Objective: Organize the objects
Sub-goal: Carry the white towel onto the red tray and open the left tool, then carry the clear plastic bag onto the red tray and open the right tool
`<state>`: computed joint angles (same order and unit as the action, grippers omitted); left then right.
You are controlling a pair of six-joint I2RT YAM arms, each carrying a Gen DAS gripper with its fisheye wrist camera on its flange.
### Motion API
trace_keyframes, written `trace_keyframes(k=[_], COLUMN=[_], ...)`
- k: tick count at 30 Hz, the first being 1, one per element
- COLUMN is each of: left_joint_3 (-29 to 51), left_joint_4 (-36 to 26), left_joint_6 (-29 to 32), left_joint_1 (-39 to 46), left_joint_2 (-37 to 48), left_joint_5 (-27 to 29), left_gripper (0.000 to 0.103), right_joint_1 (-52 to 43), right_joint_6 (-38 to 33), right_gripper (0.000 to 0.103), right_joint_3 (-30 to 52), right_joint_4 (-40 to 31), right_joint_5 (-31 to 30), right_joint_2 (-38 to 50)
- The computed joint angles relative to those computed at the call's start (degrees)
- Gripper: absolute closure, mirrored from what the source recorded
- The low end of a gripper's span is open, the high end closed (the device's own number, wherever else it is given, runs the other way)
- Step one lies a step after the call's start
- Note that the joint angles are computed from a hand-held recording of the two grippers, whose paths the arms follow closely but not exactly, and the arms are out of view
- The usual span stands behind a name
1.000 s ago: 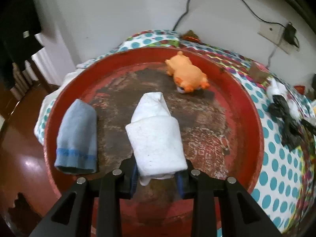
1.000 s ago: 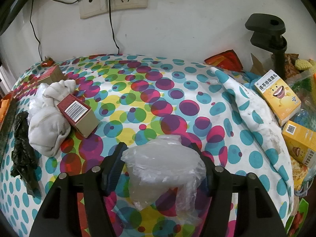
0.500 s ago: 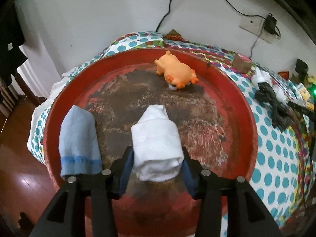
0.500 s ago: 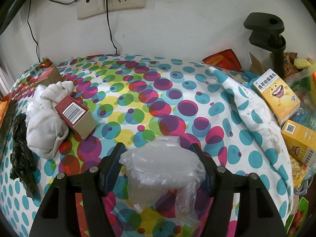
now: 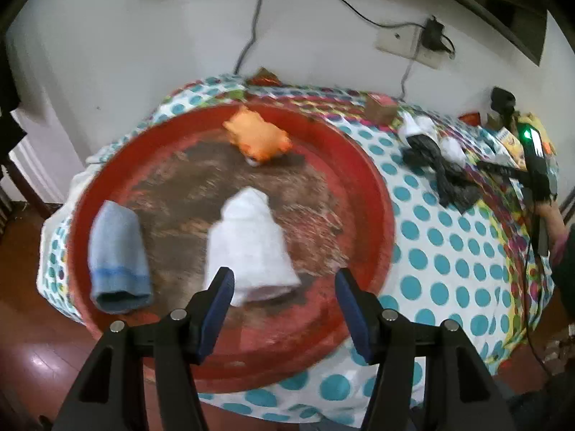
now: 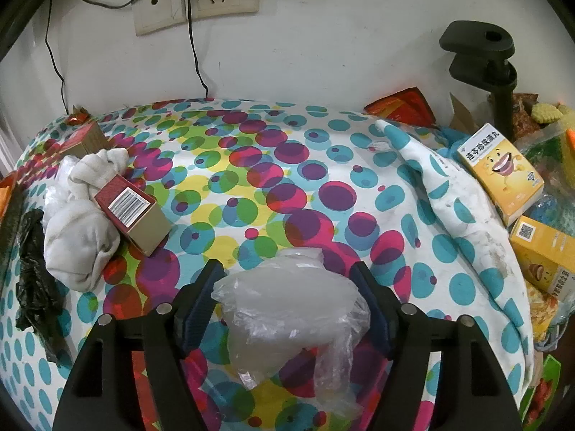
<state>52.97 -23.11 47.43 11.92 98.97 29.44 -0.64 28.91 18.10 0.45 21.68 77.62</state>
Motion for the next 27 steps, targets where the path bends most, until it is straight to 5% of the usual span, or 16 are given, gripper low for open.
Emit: trace_keyframes(k=[13, 21, 23, 25, 27], left_joint_3=[-0.9, -0.9, -0.8, 1.6, 3.8], left_joint_4=[-5.0, -9.9, -10.3, -13.1, -16.7], left_joint_6=[8.2, 14.1, 15.1, 14.3, 14.4], left_joint_1=[1.5, 3.3, 3.6, 4.2, 5.3], left_joint_2=[-0.6, -2.0, -2.0, -0.6, 0.4], left_joint_5=[3.9, 6.2, 5.7, 6.3, 8.1], left_gripper=[0.043, 0.043, 0.043, 0.043, 0.043], right_joint_1=[-0.8, 3.7, 5.3, 7.3, 8.5], right_joint_6=[-0.3, 9.6, 13.2, 15.2, 19.5], right_gripper=[0.03, 0.028, 0.031, 0.062, 0.069], right_joint_3=[-0.1, 1.9, 3.5, 4.1, 4.4], right_joint_4=[0.5, -4.8, -8.9, -10.5, -11.9], right_joint_5=[0.1, 4.1, 4.5, 5.8, 6.0], right_joint_2=[0.7, 1.6, 1.6, 1.4, 0.9])
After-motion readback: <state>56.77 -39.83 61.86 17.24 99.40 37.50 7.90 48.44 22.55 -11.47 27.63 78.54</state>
